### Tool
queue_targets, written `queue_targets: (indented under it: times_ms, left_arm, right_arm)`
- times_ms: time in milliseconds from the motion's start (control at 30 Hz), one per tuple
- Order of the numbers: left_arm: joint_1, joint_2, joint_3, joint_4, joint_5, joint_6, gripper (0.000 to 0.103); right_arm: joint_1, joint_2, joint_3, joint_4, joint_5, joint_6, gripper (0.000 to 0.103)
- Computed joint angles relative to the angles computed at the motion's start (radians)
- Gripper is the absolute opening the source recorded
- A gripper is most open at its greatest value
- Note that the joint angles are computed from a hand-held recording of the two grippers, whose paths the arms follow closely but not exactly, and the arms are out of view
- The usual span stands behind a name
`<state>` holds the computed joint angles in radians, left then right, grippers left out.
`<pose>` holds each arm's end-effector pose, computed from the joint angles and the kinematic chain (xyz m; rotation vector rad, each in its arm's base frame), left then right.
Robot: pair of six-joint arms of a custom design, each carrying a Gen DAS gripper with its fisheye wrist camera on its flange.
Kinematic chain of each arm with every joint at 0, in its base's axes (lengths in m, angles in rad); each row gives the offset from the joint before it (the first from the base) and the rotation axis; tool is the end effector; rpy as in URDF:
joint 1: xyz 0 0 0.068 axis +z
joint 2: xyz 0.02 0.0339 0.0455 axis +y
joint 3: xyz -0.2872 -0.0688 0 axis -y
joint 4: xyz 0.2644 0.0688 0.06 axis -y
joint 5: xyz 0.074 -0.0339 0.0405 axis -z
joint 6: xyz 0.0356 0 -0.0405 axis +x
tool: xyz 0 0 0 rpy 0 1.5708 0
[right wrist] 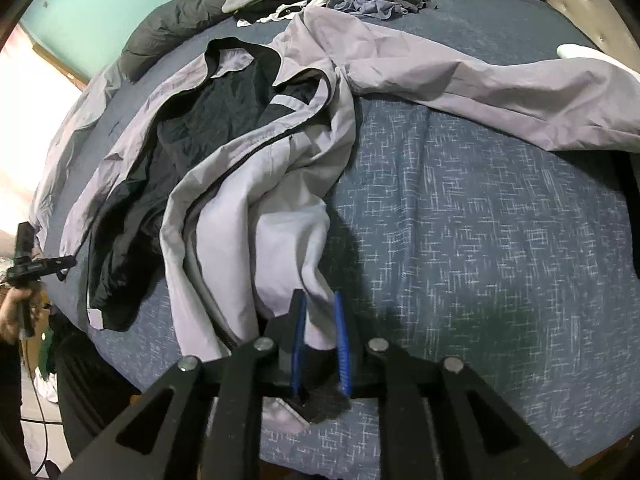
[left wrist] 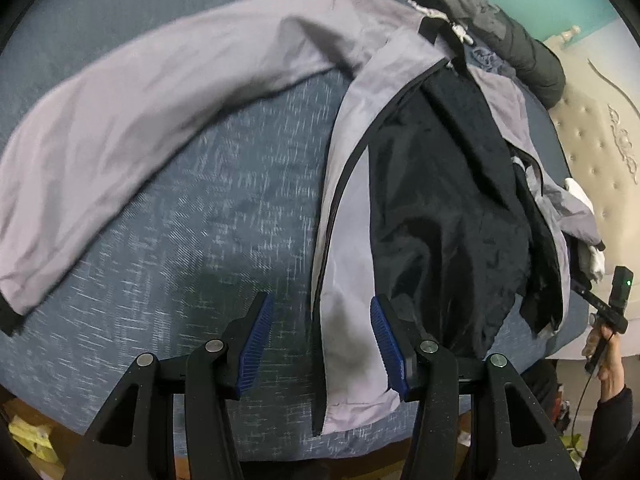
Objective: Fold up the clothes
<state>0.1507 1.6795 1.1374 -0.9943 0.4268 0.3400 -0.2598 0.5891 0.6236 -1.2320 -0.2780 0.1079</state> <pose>0.3109 0.0323 0.2076 0.2892 2.9299 -0.6066 0.0826 -0.0118 0.2414 0.4281 2.6969 0.3417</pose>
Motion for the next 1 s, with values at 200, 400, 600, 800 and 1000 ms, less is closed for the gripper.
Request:
queue_targets:
  times_ms: [200, 400, 600, 800, 1000]
  left_arm:
    - [-0.037, 0.029, -0.048, 0.085, -0.017, -0.027, 0.055]
    - [-0.072, 0.052, -0.078, 0.135, -0.007, -0.031, 0.039]
    - [-0.097, 0.029, -0.085, 0.123, 0.017, -0.006, 0.004]
    - [-0.163, -0.085, -0.044, 0.031, 0.158, -0.024, 0.003]
    - [-0.437, -0.121, 0.011, 0.075, 0.193, -0.193, 0.003]
  right_arm:
    - [0.131, -0.012, -0.004, 0.014, 0.039, 0.09, 0.03]
    - [0.171, -0.005, -0.032, 0.048, 0.053, 0.125, 0.03]
    - [0.128, 0.0, -0.05, 0.064, 0.039, 0.09, 0.03]
    - [0.063, 0.001, -0.053, 0.061, 0.011, 0.044, 0.03]
    - [0.048, -0.011, -0.059, 0.066, -0.005, 0.059, 0.03]
